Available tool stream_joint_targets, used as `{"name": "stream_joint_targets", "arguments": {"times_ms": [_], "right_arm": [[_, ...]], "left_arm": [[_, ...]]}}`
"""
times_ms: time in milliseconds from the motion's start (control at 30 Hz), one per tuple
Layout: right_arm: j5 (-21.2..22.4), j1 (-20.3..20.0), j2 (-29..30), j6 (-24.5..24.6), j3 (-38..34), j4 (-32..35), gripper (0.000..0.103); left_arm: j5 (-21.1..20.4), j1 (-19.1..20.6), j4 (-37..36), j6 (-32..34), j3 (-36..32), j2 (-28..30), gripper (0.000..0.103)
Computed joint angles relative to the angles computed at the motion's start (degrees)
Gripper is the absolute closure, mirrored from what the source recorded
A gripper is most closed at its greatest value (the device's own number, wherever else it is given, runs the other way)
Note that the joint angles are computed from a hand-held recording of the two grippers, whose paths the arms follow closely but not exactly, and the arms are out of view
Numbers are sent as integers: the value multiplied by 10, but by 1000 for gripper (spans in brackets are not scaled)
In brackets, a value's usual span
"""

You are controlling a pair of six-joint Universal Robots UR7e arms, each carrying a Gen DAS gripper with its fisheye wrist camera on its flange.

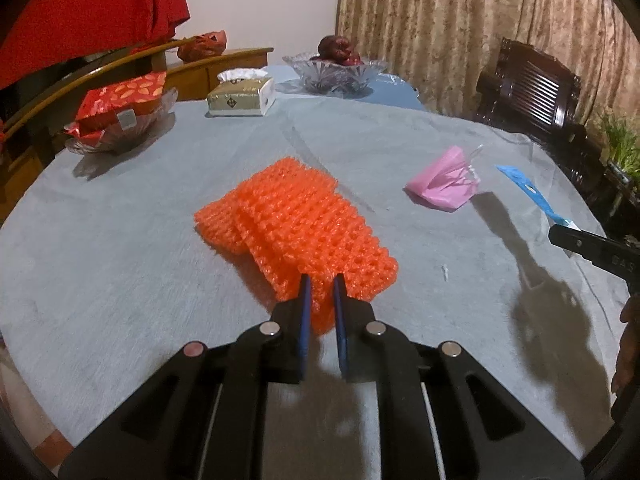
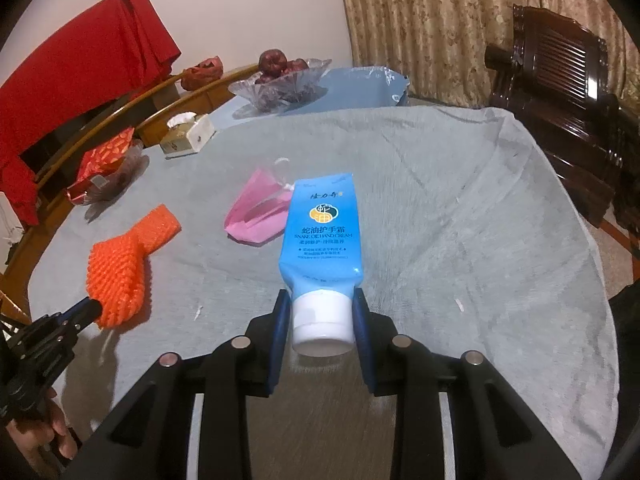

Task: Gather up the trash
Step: 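Carry the foam net and tube over the bin and open both grippers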

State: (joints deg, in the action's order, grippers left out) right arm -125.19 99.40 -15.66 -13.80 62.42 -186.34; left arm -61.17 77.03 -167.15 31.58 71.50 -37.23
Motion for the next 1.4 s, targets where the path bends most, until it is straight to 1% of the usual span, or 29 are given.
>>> {"name": "stream_joint_targets", "arguments": {"times_ms": [500,833,1133,1400], "right_arm": [[-10,22,-47,7,89,-63,72],[-35,37,-90,5,166,-123,72],[-72,45,-146,-11,258,-198,72],[-124,34,-235,-21,384,-299,72]], "left_arm": [[-11,-31,-42,21,90,-59,93],[-24,-59,-64,26,142,-90,93],[-49,-94,-82,35,178,-101,93],[-94,-139,-80,45,201,-85,93]]}}
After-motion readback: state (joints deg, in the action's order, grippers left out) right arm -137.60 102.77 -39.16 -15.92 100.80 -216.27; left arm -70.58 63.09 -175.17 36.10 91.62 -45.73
